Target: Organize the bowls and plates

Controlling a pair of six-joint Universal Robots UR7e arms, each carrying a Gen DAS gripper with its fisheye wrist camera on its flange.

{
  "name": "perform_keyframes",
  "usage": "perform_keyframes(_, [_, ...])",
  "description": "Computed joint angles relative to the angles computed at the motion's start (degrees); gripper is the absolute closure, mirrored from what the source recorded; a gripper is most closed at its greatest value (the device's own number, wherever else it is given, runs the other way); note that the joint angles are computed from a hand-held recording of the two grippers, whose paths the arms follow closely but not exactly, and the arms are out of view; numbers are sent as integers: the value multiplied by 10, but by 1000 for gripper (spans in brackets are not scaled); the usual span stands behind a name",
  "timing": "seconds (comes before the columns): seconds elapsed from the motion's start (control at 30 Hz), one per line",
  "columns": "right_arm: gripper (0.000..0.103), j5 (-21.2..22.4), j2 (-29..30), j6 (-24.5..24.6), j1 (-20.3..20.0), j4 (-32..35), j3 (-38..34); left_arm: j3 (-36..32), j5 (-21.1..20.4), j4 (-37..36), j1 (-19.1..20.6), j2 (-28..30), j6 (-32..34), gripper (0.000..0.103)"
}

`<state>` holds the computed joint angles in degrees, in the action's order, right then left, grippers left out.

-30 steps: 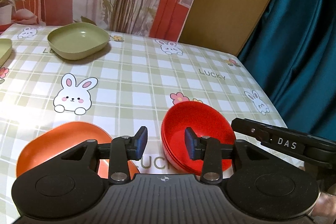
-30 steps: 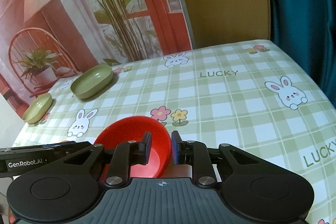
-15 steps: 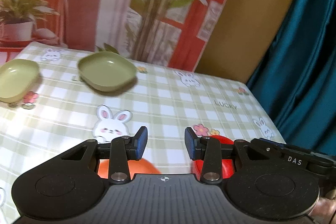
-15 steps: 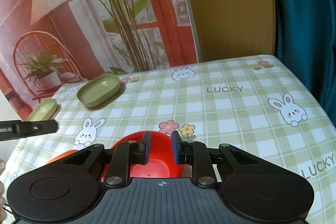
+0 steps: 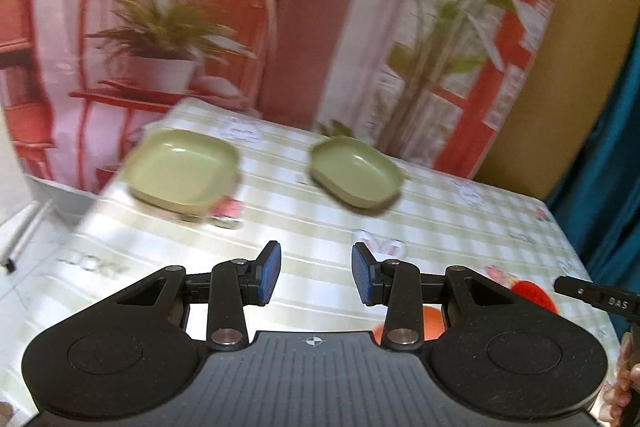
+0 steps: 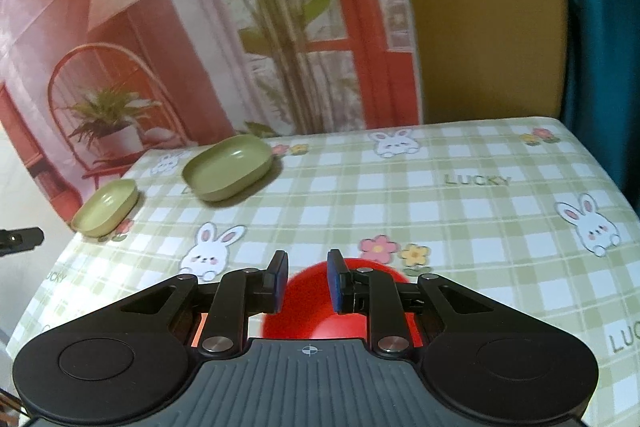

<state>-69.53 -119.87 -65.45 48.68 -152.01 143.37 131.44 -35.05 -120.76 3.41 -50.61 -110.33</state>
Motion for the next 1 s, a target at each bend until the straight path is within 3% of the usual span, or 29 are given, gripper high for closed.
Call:
perform_keyframes(0.23, [82,-37,16,29,74,-12,16,7,-12,167,-24,-68,-80,62])
perform_keyframes(0.47, [80,-84,69,70,180,-63,31,8,-21,289,-22,-121,-141,62])
perform_keyframes(0.73, [80,-133,197,134,331,-153,20,-10,-10,426,-1,-173,-162,62])
perform_keyframes(0.87, [79,-150,271,157,403,-188,2,-8,6,459,14,-199,-161,62])
perform_keyframes(1.0, [79,-154,350,200,450,-231,-26,-13,15,506,41,-204,-169,62])
